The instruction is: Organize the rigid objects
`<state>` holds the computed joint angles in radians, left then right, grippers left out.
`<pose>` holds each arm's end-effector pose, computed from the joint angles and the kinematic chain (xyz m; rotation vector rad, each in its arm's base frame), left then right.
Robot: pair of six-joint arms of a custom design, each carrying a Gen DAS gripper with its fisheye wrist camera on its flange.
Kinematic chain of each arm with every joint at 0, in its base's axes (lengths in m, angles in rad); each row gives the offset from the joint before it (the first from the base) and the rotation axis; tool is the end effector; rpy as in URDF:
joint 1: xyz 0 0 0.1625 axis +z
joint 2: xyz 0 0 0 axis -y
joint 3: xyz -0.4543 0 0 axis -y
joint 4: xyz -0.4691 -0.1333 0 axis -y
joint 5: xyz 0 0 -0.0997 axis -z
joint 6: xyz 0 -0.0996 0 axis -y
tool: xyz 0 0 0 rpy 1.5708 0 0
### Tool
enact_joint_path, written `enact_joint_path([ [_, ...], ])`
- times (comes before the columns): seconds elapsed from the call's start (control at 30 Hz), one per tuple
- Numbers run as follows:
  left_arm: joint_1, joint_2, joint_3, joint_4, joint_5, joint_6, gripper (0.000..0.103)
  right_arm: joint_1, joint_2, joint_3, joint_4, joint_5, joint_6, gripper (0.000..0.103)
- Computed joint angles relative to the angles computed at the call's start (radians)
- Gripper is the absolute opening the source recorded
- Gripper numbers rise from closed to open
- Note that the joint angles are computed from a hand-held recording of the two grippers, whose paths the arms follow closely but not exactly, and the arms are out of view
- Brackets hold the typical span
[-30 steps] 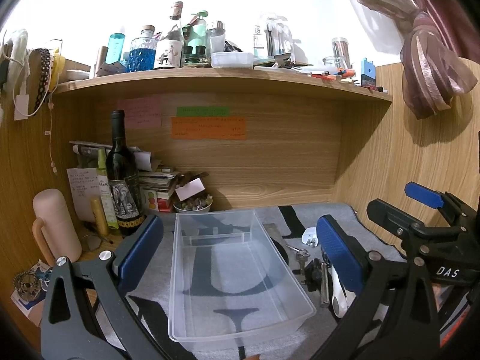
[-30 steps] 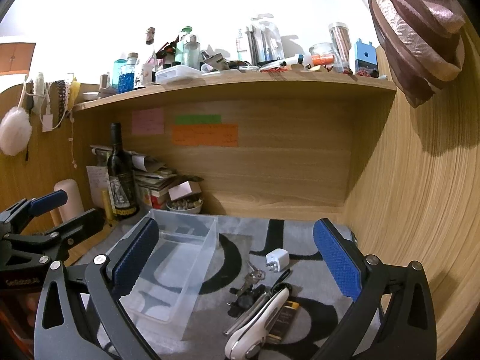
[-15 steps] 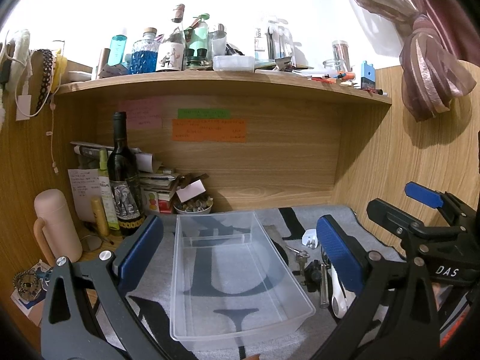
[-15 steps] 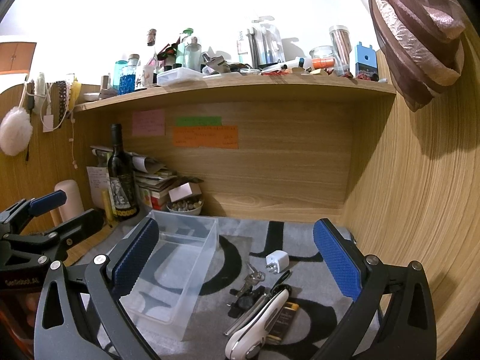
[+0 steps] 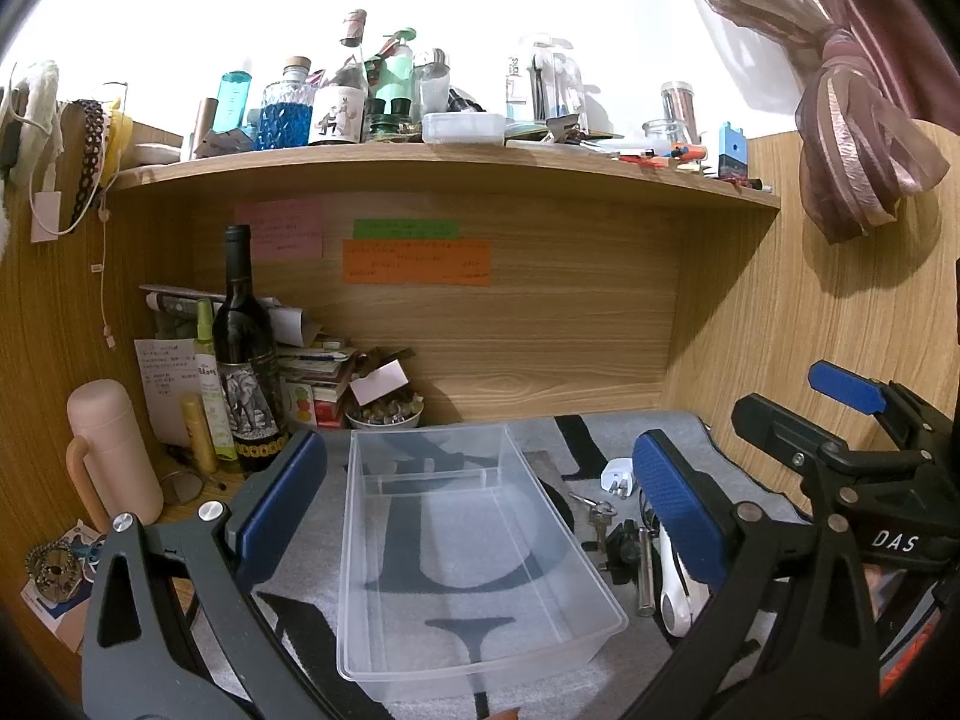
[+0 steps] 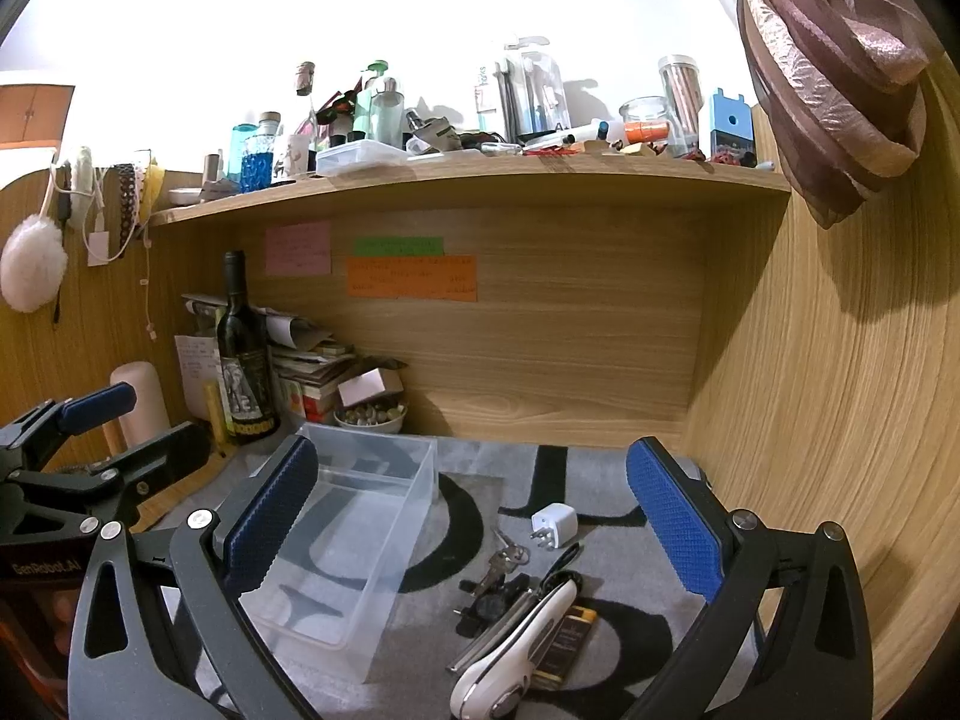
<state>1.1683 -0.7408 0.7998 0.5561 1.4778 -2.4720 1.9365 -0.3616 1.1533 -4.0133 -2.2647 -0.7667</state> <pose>-0.1928 -0.8167 0.3028 1.2833 2.2838 -1.3280 0.3593 -0.7436 0.0949 0.3379 -1.7302 1.6245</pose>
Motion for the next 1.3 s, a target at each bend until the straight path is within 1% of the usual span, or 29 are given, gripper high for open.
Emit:
enact_joint_path([
  [0.77,-0.002,-0.003,0.01,-0.003,0.0,-0.004,0.103,0.003,0.005,-0.005,-0.003,0.0,-0.01,0.103],
  [0.97,0.001,0.014,-0.019,0.022,-0.002,-0.015,0.103,-0.001,0.006,-0.009,0.014,-0.004,0.004,0.103],
  [1.03,0.001,0.028,-0.041,0.042,-0.012,-0.02,0.103,-0.005,0.008,-0.018,0.029,-0.009,0.015,0.103],
  [1.07,0.0,0.04,-0.062,0.058,-0.028,-0.026,0.103,-0.008,0.009,-0.021,0.038,-0.015,0.023,0.103],
  [1.17,0.009,0.091,-0.15,0.111,-0.057,-0.058,0.103,-0.022,0.009,-0.033,0.078,-0.039,0.05,0.103],
  [1.27,0.021,0.17,-0.29,0.181,-0.108,-0.062,0.103,-0.043,0.005,-0.046,0.167,-0.081,0.115,0.103],
  [1.3,0.027,0.212,-0.367,0.227,-0.12,-0.063,0.103,-0.049,0.006,-0.054,0.188,-0.098,0.13,0.103],
])
